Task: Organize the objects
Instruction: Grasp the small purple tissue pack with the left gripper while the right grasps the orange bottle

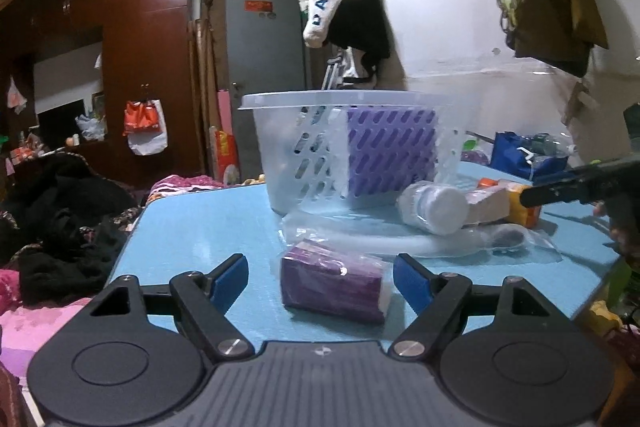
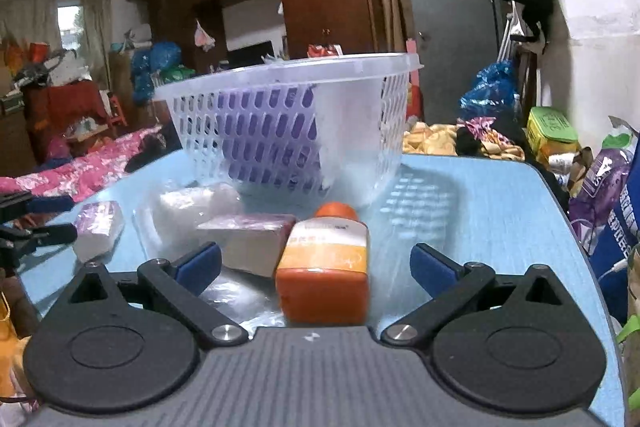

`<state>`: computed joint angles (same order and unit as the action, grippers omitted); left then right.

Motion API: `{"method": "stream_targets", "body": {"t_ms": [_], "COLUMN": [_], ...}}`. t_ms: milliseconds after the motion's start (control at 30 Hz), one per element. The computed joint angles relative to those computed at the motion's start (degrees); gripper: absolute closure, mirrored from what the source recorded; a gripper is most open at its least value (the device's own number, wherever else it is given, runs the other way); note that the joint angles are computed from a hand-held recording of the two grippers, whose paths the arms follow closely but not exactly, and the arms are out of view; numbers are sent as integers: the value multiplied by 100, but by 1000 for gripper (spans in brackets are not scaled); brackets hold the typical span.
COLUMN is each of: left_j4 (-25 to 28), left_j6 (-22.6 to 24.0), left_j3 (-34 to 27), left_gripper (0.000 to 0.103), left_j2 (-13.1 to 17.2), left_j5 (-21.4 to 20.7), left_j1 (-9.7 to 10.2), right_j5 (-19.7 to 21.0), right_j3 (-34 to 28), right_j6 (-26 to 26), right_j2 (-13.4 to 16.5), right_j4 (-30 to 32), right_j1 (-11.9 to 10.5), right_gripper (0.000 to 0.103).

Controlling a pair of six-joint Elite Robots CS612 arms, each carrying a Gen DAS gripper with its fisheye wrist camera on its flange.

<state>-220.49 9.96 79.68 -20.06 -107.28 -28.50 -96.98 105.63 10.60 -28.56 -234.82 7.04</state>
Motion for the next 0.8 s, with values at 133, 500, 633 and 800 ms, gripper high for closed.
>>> {"method": "stream_targets", "body": {"t_ms": [133, 500, 633, 800], "left_j4": [-46, 495, 436, 126], "left_j6": [167, 203, 154, 113], "left_j3": [31, -121, -130, -149], "left_gripper": [20, 20, 45, 50], "left_j2": [5, 25, 50, 114], "left_j5": [-90, -12, 64, -19], "left_j1": [-23, -104, -119, -102], "right_j5": [37, -24, -27, 2], "right_j3": [-6, -29, -23, -24], "right_j6": [29, -91, -35, -14], "right_j2": [26, -60, 10, 88], "right_j4": [-84, 441, 160, -228], "right_j1": [-2, 29, 30, 24], "right_gripper": [1, 43, 48, 49]}}
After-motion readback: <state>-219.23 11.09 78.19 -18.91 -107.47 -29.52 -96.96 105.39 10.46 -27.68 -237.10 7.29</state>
